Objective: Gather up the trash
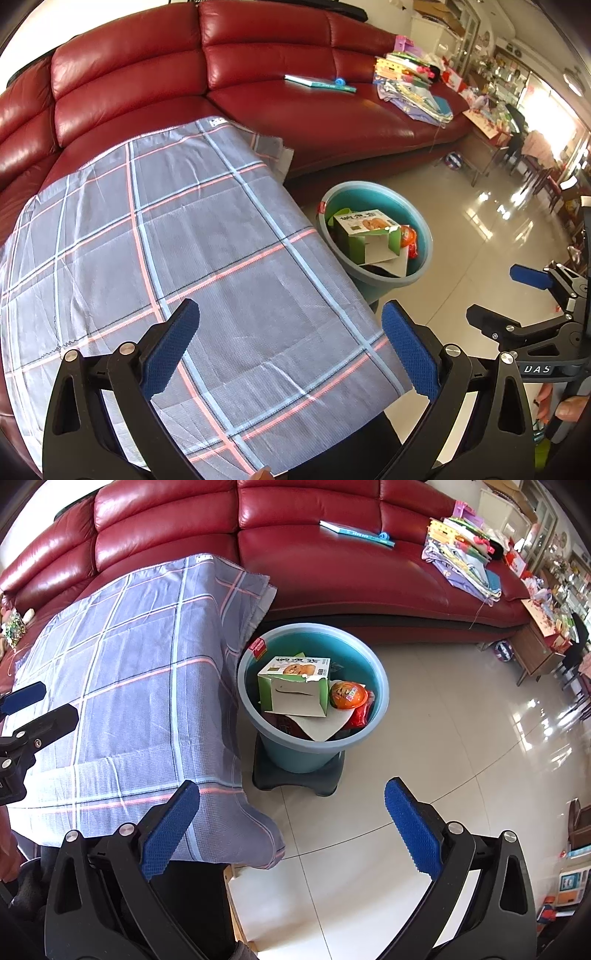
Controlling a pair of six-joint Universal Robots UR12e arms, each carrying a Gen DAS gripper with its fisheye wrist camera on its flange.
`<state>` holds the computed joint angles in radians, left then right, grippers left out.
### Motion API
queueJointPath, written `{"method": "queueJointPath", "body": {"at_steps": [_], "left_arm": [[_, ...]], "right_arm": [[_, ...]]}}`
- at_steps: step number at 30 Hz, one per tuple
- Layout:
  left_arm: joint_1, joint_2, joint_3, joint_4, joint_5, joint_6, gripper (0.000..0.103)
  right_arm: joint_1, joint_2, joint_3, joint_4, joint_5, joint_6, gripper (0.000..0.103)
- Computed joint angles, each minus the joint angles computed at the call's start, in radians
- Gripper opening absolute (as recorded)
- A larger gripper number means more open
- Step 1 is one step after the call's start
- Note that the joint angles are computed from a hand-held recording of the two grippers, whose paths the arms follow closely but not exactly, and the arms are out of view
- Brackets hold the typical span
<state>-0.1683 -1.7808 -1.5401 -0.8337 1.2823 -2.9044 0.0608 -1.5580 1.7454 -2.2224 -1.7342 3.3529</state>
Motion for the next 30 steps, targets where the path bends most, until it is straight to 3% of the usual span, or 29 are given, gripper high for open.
{"method": "queueJointPath", "body": {"at_steps": [30], "left_arm": [[-0.025, -0.041, 0.018, -0.048, 0.051, 0.008, 0.099]], "right_arm": [[-0.016, 0.038, -0.015, 0.022, 0.017, 0.004, 0.096]]}}
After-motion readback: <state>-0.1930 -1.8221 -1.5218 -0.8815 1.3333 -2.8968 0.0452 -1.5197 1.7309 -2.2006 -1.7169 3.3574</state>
